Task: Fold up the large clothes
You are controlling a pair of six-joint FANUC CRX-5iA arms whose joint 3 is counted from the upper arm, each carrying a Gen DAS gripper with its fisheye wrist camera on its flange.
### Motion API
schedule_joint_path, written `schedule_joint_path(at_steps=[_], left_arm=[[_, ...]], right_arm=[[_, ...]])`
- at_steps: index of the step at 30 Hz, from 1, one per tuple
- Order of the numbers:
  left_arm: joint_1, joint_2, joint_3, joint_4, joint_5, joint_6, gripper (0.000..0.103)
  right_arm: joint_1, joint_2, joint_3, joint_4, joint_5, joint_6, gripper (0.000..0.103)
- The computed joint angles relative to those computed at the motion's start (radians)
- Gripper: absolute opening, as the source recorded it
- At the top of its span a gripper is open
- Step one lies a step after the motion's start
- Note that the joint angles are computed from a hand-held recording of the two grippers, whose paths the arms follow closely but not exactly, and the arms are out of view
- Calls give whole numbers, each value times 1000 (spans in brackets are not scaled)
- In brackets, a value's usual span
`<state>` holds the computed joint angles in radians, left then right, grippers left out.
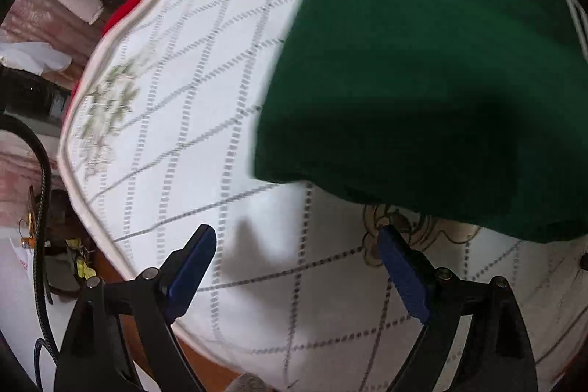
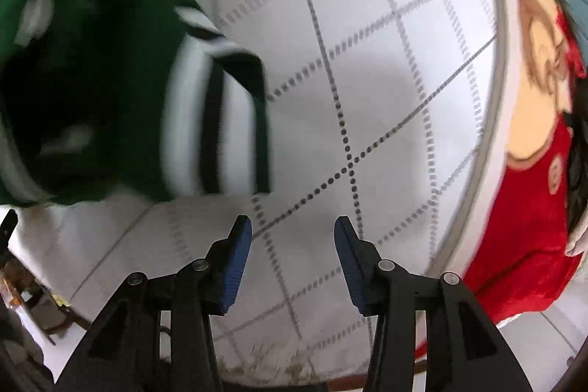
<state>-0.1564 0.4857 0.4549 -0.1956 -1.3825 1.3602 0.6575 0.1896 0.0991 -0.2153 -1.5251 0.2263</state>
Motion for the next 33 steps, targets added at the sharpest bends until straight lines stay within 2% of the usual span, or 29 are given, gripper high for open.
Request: schedule_joint_path(at_steps=[5, 7, 11, 15, 17, 19, 21, 23, 26, 29, 31, 33], left_arm=[[-9, 32, -3, 8, 36, 8, 92], [-12, 53, 19, 2, 30, 15, 103], [19, 93, 46, 74, 14, 30, 103], [19, 74, 11, 78, 67, 54, 103], [17, 79, 19, 77, 60, 66, 103], [11, 95, 63, 65, 12, 56, 103], [10, 105, 118, 50, -58, 61, 103], [21, 69, 117, 55, -65, 62, 103], [32, -2, 109, 40, -43, 50, 103], [35, -23, 135, 26, -42, 57, 103], [31, -11, 167, 22, -54, 62, 103], [12, 0, 186, -9, -52, 79, 103]], right_arm=[[-5, 40, 19, 16, -14, 62, 63], [-19, 39, 15, -7, -2, 80, 65], [-56, 70, 51, -51, -27, 118, 65], [-80, 101, 89, -97, -62, 106, 66], [-86, 115, 111, -112, -87, 108, 66], [-76, 106, 117, -92, -95, 91, 66], [-32, 61, 104, -4, -72, 38, 66], [15, 12, 109, 92, -62, -26, 66], [68, -63, 105, 205, 17, -123, 66], [85, -118, 77, 288, 190, -151, 66], [61, -124, 66, 268, 309, -117, 66], [-17, -97, 92, 168, 347, -24, 65]])
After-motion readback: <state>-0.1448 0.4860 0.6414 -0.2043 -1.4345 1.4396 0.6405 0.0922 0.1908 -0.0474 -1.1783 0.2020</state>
